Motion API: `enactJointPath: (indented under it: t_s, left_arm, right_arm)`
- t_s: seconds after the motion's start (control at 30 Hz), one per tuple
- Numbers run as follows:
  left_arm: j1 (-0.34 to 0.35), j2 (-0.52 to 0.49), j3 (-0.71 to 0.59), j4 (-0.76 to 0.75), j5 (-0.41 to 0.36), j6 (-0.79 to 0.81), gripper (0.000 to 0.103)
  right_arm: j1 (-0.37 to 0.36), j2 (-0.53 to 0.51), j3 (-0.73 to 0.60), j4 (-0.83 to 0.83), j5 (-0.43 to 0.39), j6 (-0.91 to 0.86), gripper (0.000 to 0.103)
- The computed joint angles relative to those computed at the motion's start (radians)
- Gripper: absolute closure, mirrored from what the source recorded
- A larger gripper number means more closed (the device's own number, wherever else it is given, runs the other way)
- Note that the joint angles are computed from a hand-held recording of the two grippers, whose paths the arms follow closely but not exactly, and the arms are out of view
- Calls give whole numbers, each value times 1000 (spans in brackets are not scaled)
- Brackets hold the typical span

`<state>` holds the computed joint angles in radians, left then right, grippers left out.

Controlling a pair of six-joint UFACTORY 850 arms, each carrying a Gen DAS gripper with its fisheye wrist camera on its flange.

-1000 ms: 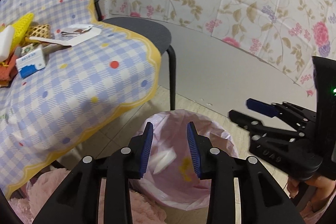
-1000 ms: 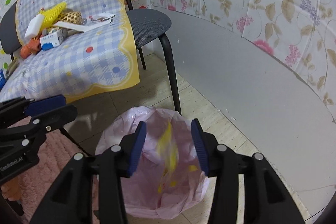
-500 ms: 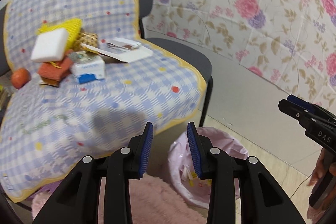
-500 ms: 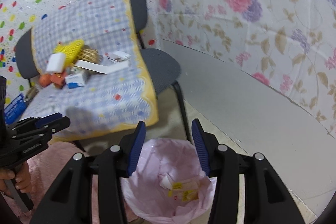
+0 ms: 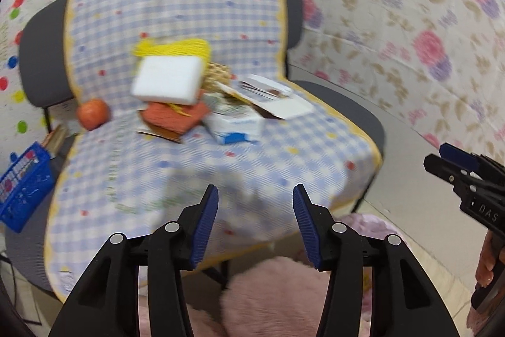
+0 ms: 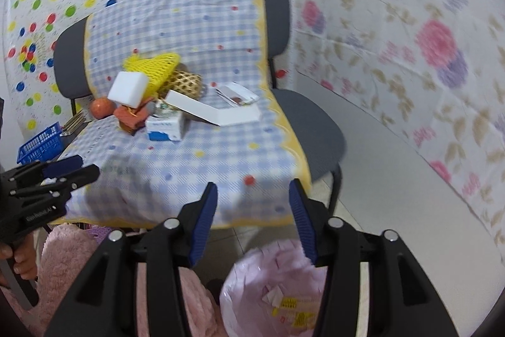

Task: Collect trash
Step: 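Move both tools back toward the chair, then grasp the white foam block with the left tool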

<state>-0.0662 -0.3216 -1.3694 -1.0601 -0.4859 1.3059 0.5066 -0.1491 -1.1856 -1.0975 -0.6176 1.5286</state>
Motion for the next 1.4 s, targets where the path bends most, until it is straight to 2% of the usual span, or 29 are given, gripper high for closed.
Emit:
enactJointPath:
  t_s: [0.1, 0.23, 0.3, 0.43, 0.57, 0.67, 0.77, 0.9, 1.03, 1.13, 1.17, 1.27, 1.37, 1.4]
  left_arm:
    - [24, -25, -50, 18, 10, -50, 39]
    - [45, -64, -118, 61, 31, -123, 33]
    - [48, -87, -156, 90, 44, -160, 25]
    - [39, -146, -245, 171, 74, -239, 20]
    - [23, -210, -334, 218, 58, -298, 20]
    - [1, -276, -421, 266, 30, -353, 24]
    - [-14, -343, -507, 323, -4, -436, 32]
    - [-26, -429, -623, 377, -39, -556, 32]
    - [-31, -518, -753, 432, -89, -664, 32]
    - [-25, -580, -848, 422, -143, -712, 33]
    - [-25, -589, -861, 417, -148, -716, 34]
    - [-22, -611, -891, 401, -149, -723, 54]
    - [-21, -633, -923, 432, -173, -741, 65]
    - [-20, -626, -911, 431, -170, -731, 82]
  right_arm:
    - [-12, -57, -65, 17, 23, -64, 43]
    - [-32, -142, -160, 79, 59, -177, 41]
    - [-38, -171, -194, 104, 72, -213, 41]
    - [-52, -232, -272, 146, 87, -280, 41]
    - [-64, -285, -344, 147, 78, -299, 41]
    - [-78, -316, -390, 147, 74, -299, 41]
    - [-93, -343, -425, 155, 74, -315, 41]
    - [-118, -367, -453, 180, 73, -353, 40]
    - [-140, -381, -468, 197, 74, -368, 31]
    - [-147, -383, -463, 203, 79, -369, 29]
    - [-149, -384, -462, 211, 81, -375, 29]
    - [-150, -385, -459, 226, 82, -391, 29]
    - [-148, -381, -452, 233, 84, -392, 29]
    - [-146, -380, -451, 233, 83, -391, 29]
